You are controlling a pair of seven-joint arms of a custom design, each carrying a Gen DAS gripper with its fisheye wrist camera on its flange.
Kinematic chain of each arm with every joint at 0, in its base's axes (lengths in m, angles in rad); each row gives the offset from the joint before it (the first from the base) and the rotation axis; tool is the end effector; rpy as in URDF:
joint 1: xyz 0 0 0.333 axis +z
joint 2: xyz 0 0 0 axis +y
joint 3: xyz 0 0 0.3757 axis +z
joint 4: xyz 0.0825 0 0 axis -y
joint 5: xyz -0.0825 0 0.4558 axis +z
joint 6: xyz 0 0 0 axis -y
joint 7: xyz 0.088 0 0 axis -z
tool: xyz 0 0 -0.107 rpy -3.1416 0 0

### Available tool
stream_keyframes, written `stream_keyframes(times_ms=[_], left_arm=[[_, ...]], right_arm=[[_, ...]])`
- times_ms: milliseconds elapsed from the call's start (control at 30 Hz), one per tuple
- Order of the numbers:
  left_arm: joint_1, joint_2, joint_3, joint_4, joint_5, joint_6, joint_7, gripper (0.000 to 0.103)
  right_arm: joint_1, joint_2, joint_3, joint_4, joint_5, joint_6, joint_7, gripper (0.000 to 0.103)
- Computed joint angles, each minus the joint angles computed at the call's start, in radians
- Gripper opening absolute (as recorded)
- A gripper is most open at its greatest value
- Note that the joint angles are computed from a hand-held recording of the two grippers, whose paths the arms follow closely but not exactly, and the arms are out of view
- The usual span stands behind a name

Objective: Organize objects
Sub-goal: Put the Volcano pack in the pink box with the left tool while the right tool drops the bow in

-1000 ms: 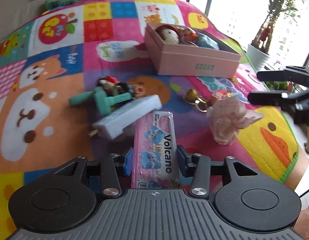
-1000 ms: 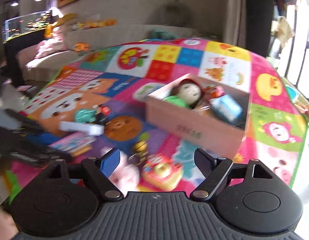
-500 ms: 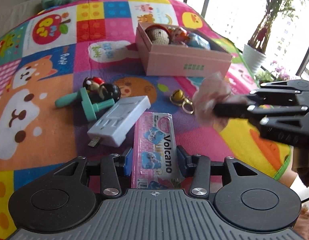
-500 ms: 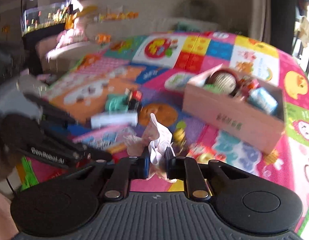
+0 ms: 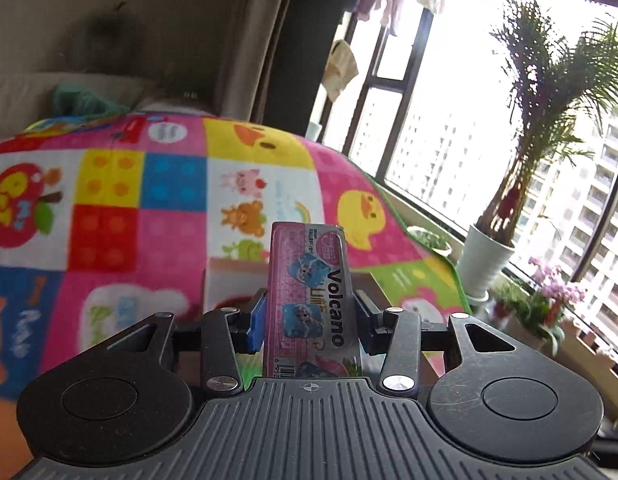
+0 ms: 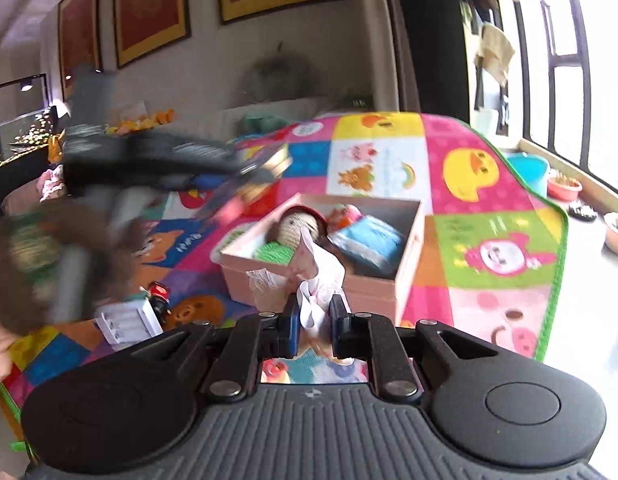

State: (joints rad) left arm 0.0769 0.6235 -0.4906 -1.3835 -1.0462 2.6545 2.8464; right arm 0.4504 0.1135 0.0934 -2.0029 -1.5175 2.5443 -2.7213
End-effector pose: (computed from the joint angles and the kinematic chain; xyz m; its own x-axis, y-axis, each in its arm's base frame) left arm 0.8299 -0.2200 0.4651 -0.7280 -0.6396 0.2469 -0.4483 0.1716 -0.8773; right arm 0.5722 0.3586 0.4604 -0.1968 -0.9725 -0.1243 -0.4328 0.1999 -0.8790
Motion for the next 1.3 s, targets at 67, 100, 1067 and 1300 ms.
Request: stream_keyframes(times_ms=[67,100,1067,1300], left_arm=[[-0.063,0.049,0.037,0.048,0.067,0.038,-0.062,0.048],[-0.093,0.063,0.067,0.063,0.127,0.038,-0.127,0.048],[0.156,-0.155,0.105,-0.235,-0.268,-0.102,0.094,0.046],[0.161,-0.147,0.191,-0.232,-0.358,-0.038,0.001,0.046]], right_arm=[[-0.004,-0.004,-0.003,-0.012,0.015,0.000,-0.009,0.014],[-0.006,-0.006,-0.004,-0.017,0.021,-0.001,-0.014,0.014],[-0.080,0.401,-0.067,0.588,0.969,-0.287,-1.146,0.022],[0.039,0.232,-0.187,0.377,0.805,-0.100,-0.871,0.075]])
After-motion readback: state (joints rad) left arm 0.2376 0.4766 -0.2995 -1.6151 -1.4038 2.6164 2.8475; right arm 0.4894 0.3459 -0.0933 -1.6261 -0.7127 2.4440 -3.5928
